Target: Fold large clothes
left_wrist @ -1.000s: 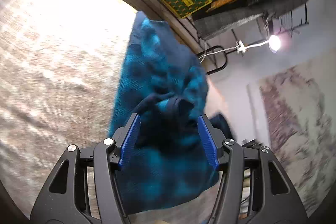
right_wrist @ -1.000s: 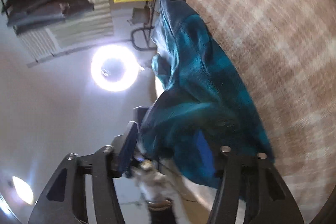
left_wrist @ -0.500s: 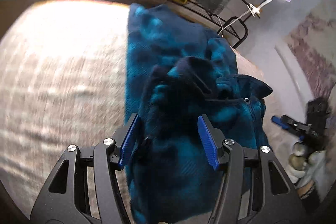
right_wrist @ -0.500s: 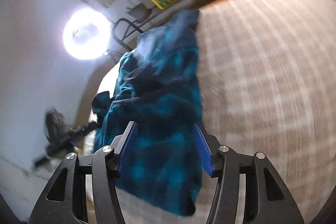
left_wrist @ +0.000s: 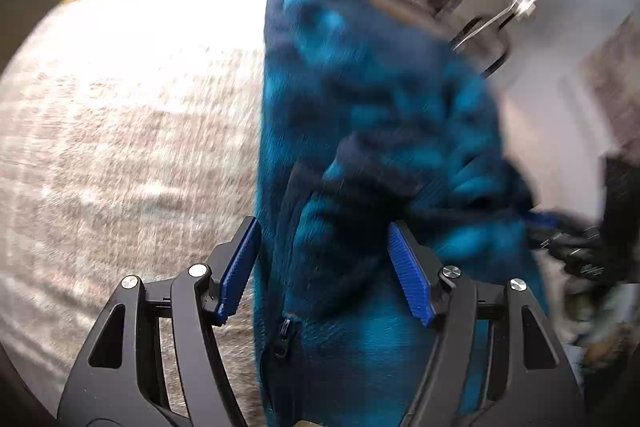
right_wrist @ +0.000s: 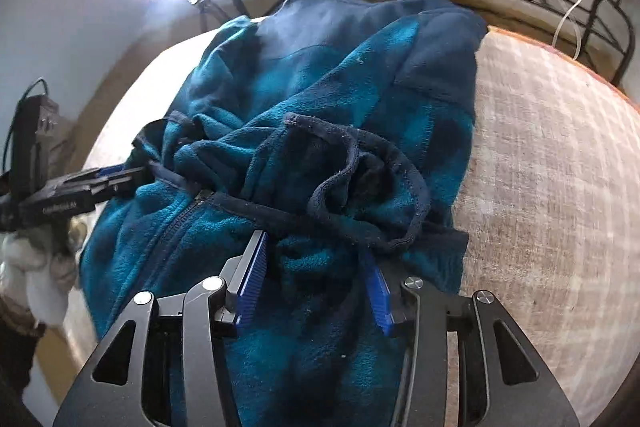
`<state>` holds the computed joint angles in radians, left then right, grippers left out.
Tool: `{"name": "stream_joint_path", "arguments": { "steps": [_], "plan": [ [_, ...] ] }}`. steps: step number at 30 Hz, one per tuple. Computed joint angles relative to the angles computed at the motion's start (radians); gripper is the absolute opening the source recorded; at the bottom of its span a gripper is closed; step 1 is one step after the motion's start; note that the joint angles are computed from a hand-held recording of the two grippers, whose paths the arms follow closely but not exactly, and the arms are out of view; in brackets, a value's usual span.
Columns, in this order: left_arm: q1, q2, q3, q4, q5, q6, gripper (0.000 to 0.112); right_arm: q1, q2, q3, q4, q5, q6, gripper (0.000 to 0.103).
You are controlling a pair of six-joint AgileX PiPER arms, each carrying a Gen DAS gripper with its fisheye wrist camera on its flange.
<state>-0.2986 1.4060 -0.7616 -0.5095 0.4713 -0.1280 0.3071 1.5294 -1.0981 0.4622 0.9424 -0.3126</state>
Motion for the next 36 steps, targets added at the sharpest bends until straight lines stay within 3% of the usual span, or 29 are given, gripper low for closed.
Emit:
{"name": "stream_joint_path", "arguments": {
  "steps": [4,6,14,19,21,23,24,27,29,32,34,35,36],
  "plan": [
    [0.156,0.029,-0.047,-0.232,0.021,0.275,0.068,-0.255,0.001,-0.031,0.308,0.176,-0.308,0.046],
    [0.209,0.102,-0.106,-0.324,0.040,0.381,0.068,-0.350,0.034,-0.054,0.383,0.211,-0.363,0.046],
    [0.303,0.459,-0.383,-0.569,0.141,0.575,0.068,-0.494,0.373,-0.264,0.482,0.142,-0.266,0.049],
    [0.302,0.580,-0.536,-0.519,0.179,0.545,0.065,-0.448,0.550,-0.430,0.515,0.119,-0.189,0.049],
    [0.292,0.615,-0.585,-0.470,0.181,0.502,0.052,-0.428,0.577,-0.462,0.517,0.110,-0.177,0.043],
    [0.283,0.646,-0.619,-0.458,0.174,0.482,0.038,-0.383,0.618,-0.530,0.492,0.098,-0.144,0.014],
    [0.274,0.657,-0.638,-0.433,0.168,0.461,0.020,-0.352,0.628,-0.566,0.450,0.090,-0.115,0.011],
    [0.267,0.652,-0.652,-0.468,0.165,0.490,0.013,-0.274,0.591,-0.625,0.254,0.048,-0.064,0.007],
    [0.256,0.620,-0.625,-0.489,0.132,0.536,0.013,-0.261,0.550,-0.631,0.213,0.015,-0.103,0.006],
    [0.236,0.653,-0.677,-0.333,0.124,0.423,0.015,-0.250,0.549,-0.634,0.142,-0.006,-0.107,0.006],
    [0.265,0.685,-0.701,-0.386,0.148,0.417,0.032,-0.258,0.584,-0.634,0.141,0.016,-0.108,0.006],
    [0.277,0.691,-0.693,-0.436,0.141,0.445,0.046,-0.265,0.594,-0.628,0.161,0.008,-0.111,0.009],
    [0.285,0.703,-0.703,-0.456,0.125,0.432,0.050,-0.283,0.597,-0.615,0.206,0.013,-0.127,0.010]
  ]
}}
